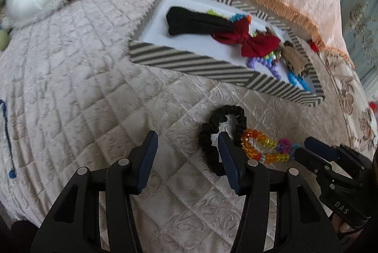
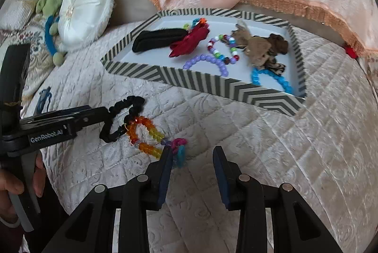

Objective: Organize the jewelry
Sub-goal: 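Grasp the black scrunchie with the left tool while the right tool grasps the orange bead bracelet, then carry the black scrunchie with the left tool while the right tool carries the orange bracelet to the tray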

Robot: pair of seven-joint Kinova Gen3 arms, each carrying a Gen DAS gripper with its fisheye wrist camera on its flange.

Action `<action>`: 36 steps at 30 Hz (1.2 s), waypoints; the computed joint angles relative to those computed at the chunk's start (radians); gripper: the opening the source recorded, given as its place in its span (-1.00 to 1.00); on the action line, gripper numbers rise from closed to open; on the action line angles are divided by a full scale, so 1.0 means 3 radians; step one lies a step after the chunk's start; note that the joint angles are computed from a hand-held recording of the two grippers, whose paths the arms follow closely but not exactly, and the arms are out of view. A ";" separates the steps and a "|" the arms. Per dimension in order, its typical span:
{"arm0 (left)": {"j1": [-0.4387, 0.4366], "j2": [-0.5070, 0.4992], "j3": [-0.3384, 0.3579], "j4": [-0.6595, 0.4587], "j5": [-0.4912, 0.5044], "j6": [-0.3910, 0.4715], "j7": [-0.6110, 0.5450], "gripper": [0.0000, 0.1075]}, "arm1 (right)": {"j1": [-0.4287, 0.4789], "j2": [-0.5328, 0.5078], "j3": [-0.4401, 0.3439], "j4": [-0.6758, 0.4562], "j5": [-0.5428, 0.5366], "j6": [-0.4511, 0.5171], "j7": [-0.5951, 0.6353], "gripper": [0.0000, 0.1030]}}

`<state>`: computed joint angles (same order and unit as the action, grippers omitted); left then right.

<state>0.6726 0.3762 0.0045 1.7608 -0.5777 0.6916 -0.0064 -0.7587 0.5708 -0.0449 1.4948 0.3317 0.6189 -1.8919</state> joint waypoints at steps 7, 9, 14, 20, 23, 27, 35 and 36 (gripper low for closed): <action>0.0027 0.0245 0.0012 -0.0333 -0.0004 0.0363 -0.0251 -0.02 | 0.0151 0.0115 -0.0147 -0.0096 -0.0214 0.0010 0.0286 -0.36; 0.0063 0.0288 -0.0015 -0.0374 -0.0047 0.0383 -0.0271 -0.02 | 0.0172 0.0105 -0.0161 -0.0048 -0.0252 -0.0070 0.0346 -0.54; 0.0049 0.0199 -0.0072 -0.0189 -0.0091 0.0089 -0.0192 -0.86 | 0.0241 0.0077 -0.0198 0.0009 -0.0410 -0.0157 0.0472 -0.92; 0.0066 -0.0050 -0.0124 0.0037 -0.0172 -0.0157 -0.0036 -0.89 | 0.0222 -0.0201 -0.0170 0.0192 -0.0439 -0.0404 0.0458 -0.92; 0.0098 -0.0157 -0.0099 0.0037 -0.0296 -0.0089 0.0052 -0.89 | 0.0167 -0.0338 -0.0122 0.0223 -0.0385 -0.0473 0.0409 -0.92; 0.0076 -0.0284 -0.0011 -0.0040 -0.0479 0.0063 0.0097 -0.89 | 0.0087 -0.0437 -0.0049 0.0194 -0.0263 -0.0482 0.0318 -0.92; -0.0061 -0.0281 0.0141 -0.0303 -0.0605 0.0401 -0.0066 -0.89 | 0.0094 -0.0478 -0.0053 0.0065 -0.0125 -0.0444 0.0230 -0.92; -0.0088 -0.0262 0.0147 -0.0339 -0.0596 0.0417 -0.0100 -0.89 | 0.0107 -0.0467 -0.0068 0.0033 -0.0125 -0.0432 0.0246 -0.92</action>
